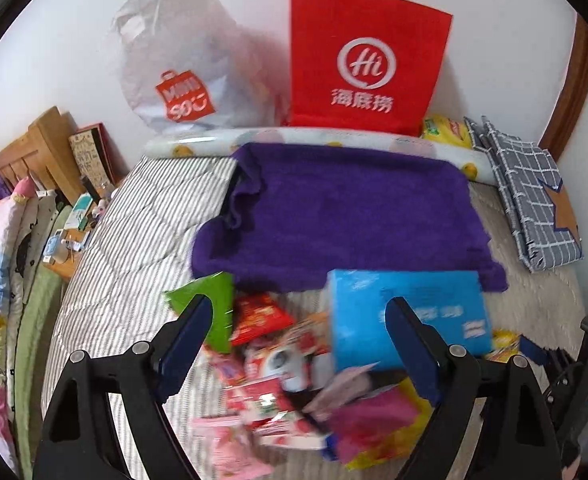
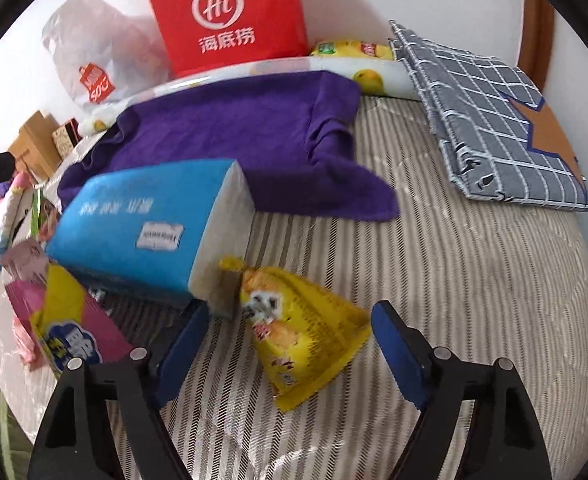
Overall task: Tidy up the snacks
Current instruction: 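Reach the right gripper to the yellow chip bag and grasp it, then lift the yellow chip bag with the right gripper while the left gripper grasps the pink candy packet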
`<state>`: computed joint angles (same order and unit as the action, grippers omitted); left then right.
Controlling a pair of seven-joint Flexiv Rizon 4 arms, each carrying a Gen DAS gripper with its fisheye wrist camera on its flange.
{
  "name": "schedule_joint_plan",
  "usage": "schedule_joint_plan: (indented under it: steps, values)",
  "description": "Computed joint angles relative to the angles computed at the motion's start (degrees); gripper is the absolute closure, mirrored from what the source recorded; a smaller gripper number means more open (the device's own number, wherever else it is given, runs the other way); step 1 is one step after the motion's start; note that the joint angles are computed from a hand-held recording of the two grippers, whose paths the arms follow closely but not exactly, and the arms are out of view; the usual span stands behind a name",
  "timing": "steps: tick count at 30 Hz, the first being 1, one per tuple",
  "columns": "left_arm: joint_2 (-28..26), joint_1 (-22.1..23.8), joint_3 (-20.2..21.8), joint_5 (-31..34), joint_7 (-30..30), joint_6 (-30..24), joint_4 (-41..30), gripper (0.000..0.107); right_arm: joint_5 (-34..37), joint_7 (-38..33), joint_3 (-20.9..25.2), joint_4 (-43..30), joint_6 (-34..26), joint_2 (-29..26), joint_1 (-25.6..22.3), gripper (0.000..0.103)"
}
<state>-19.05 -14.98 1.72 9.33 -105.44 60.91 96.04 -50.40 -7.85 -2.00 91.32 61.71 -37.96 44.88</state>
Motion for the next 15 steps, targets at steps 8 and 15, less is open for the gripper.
schedule_joint_plan:
  steps: [8,15]
  values:
    - [4.33,7.22,-2.15,-10.21,12.37,5.76,9.99,0.019,-4.71,10.03,-0.55,1.73,-8.02,2.77,2.83,0.056]
    - [5.78,13.0,-7.09,-27.59,31.06,9.96,16.43,0.019,-4.2,18.01,2.96,-0.73,-22.61,5.2,5.92,0.056]
